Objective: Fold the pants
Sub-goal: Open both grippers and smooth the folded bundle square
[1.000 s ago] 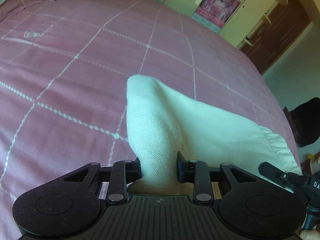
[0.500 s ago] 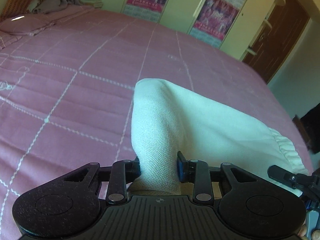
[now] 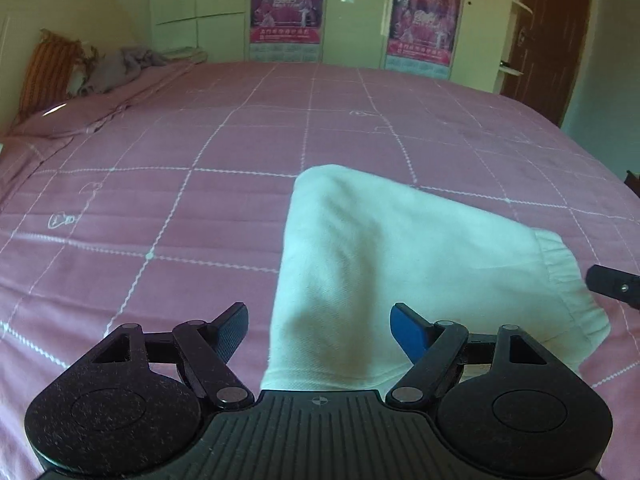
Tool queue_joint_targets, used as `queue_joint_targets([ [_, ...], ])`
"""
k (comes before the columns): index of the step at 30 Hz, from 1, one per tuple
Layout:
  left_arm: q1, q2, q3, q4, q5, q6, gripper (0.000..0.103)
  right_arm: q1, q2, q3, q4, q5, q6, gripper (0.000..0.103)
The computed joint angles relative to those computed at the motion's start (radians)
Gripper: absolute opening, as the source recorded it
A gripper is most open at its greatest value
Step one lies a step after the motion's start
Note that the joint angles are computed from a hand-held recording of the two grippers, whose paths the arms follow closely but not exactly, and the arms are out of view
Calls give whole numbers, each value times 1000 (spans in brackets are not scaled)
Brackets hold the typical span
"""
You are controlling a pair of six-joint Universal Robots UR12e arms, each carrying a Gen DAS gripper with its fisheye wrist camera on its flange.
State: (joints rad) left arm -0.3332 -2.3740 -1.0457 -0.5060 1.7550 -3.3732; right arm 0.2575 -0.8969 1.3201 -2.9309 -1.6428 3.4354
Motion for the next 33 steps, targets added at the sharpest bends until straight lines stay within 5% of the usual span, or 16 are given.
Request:
queue_joint_targets([
  [4, -5, -35, 47, -167, -1, 8, 78, 29, 17, -30, 105, -45, -153, 39],
  [6, 1, -22, 10, -155, -21, -55, 89, 38, 29, -35, 191, -109, -195, 39],
  [9, 15, -15, 19, -208, -68, -153, 89, 22, 12, 3, 168, -52, -109, 39],
  [14, -16, -14, 45, -213, 46, -39, 89, 26, 21, -55, 274, -54, -105, 43],
  [18, -37, -10, 57, -192, 107, 39, 90, 36, -4, -9, 183, -74, -37, 49],
  [20, -47, -6, 63, -200, 139, 46, 103, 40, -15, 6, 157, -82, 20, 65],
  [24, -59, 2, 72, -228, 164, 42, 103, 41, -25, 15, 201, -88, 68, 66],
  [30, -81, -46, 183, -433, 262, 91, 103, 42, -39, 31, 188, -103, 82, 74],
  [33, -79, -52, 193, -465, 228, 103, 103, 46, -32, 9, 216, -121, 68, 82],
])
